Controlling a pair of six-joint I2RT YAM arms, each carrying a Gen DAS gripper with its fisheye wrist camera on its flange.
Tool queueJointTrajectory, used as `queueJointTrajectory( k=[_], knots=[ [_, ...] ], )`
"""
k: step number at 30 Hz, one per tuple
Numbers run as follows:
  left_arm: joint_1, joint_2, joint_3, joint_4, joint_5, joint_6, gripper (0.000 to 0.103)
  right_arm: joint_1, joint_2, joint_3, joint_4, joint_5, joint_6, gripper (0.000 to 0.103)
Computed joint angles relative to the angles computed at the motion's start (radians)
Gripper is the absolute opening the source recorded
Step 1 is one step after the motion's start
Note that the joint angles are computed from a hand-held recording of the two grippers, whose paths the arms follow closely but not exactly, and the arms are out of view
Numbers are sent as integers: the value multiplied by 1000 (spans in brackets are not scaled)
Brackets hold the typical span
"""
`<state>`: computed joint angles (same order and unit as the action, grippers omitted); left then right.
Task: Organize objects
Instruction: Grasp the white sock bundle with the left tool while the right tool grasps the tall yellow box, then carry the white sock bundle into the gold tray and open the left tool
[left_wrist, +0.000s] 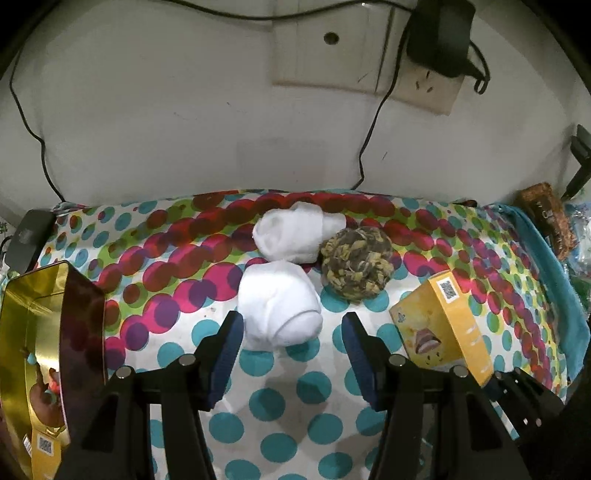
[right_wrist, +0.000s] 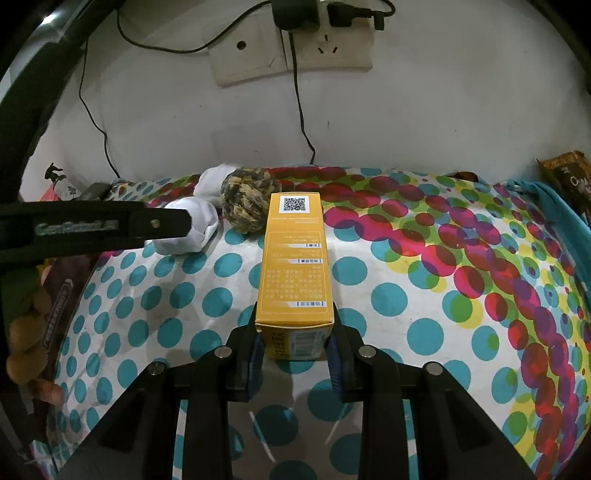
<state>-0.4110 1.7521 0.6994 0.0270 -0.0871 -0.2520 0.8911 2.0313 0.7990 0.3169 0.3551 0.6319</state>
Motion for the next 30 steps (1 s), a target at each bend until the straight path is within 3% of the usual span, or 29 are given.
queueJointTrajectory(
  k=[6,12,15,30],
  knots=[
    [24,82,49,-11,7,-22,57,7,3,9,-11,4,-1,27],
    [57,110,21,68,56,-36,57,13,1,14,-13,7,-12,28],
    [75,110,15,80,90,-40,49,19,0,15,-16,18,-13,28],
    [0,21,-34,53,-47,-22,48,16,2,32,-42,16,-9,28]
  ],
)
